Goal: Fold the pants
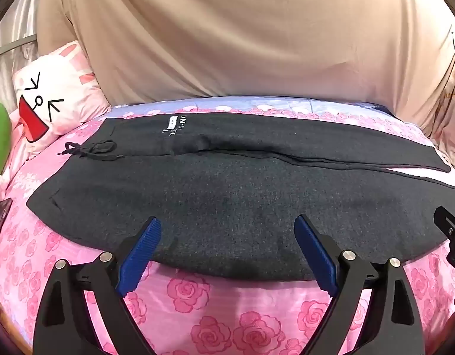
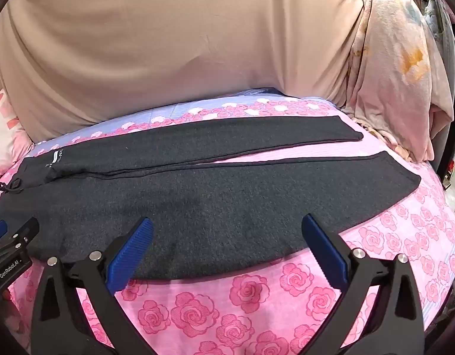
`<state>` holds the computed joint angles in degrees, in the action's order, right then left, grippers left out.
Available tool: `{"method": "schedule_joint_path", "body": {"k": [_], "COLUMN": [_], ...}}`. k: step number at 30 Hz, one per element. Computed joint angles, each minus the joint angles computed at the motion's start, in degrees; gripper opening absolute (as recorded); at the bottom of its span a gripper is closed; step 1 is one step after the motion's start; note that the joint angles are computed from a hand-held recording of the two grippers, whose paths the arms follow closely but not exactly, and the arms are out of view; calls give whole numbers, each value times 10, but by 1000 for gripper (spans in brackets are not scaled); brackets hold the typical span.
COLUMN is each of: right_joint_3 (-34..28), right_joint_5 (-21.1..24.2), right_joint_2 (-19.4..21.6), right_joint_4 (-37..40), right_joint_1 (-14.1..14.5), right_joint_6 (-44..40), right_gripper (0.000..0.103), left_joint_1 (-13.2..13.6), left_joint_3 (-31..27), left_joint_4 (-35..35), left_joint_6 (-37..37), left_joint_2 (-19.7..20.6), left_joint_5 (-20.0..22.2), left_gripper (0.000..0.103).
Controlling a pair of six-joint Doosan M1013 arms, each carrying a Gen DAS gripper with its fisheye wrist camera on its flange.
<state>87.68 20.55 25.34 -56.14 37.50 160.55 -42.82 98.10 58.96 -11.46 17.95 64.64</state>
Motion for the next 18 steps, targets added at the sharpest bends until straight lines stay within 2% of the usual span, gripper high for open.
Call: {"method": "schedule_joint_path", "body": {"k": [18], "right_joint_3": [-2], "right_joint_5": [8], "right_joint_2": [1], "right_joint_4": [11], "right_joint_1": [1], "right_joint_6": [-16], "right_gripper": [98], "left_joint_1": [-3], "left_joint_3": [2], "left_joint_4": [12], "left_joint_6": [-16], "left_joint_2": [2], "left_joint_5": [4], "left_gripper": [89]}}
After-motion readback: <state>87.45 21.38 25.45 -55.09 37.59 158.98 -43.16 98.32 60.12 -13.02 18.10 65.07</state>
